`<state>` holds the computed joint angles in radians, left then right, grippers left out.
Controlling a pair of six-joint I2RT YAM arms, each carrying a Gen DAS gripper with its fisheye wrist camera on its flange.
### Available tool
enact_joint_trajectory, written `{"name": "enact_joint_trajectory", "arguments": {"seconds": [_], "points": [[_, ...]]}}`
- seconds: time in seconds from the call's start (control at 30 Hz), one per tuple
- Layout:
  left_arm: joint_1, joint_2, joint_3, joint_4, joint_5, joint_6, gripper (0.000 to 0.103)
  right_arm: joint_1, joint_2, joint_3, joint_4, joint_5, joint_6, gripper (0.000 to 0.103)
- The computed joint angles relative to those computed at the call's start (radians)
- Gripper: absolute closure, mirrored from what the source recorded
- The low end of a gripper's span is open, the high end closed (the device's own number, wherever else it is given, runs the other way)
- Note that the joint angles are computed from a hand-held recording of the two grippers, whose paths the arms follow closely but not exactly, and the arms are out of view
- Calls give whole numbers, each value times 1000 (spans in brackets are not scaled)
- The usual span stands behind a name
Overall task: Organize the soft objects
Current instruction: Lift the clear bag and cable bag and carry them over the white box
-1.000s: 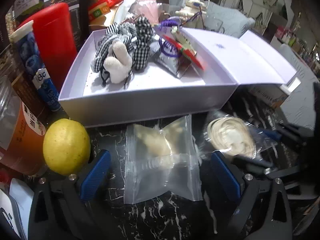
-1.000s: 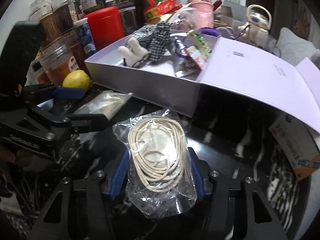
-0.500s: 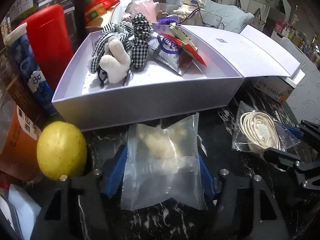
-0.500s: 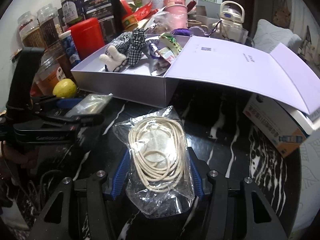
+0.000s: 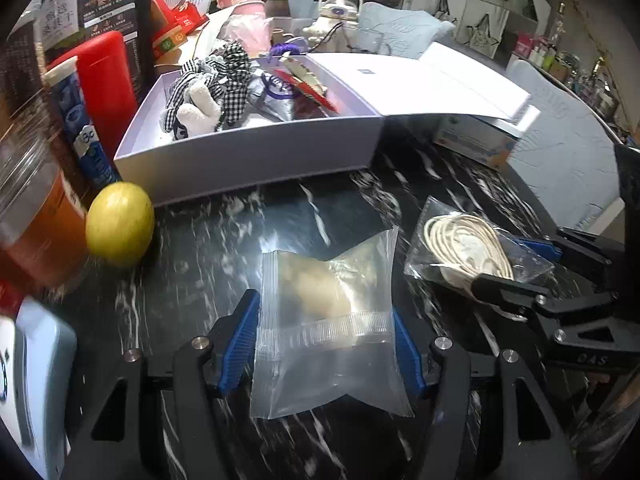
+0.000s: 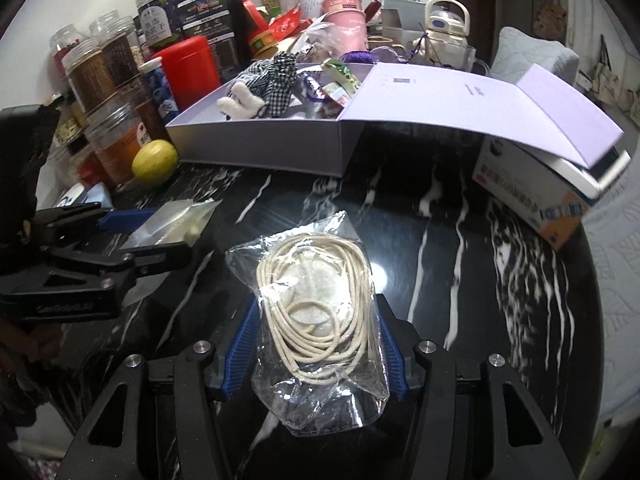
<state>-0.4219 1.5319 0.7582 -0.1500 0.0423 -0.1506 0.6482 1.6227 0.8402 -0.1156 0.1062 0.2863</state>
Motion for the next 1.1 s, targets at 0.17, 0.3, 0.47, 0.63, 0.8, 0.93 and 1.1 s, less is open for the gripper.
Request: {"name": "enact_joint_trajectory", "arguments": {"seconds": [0.17,0.3,0.47,0.63,0.8,0.93,1.1], "points": [[-37,-115,-80,-17,-28,-17,41,58,-76,-57,-16,54,43,48],[-52,-166,-124,-36,-44,-24,41,104,-118,-92,-30,68,83,48],[-56,-174,-146,-39,-67,-21,41,152,-124,-114,-48,93,128,47],[-39,-143,-150,-32,-47,-21,41,166,-112,-124,-46,79,154,46],[-17,-127,-153,-28,-25,-24,41,169,-108,-122,-54,78,182,40],[-27,-126,-158,-16,-40,-24,38,170,-96,-117,-52,62,189,29],[-86,-91,-141,-14,-130,-8,23,167,-67,-109,-43,68,204,23]]}}
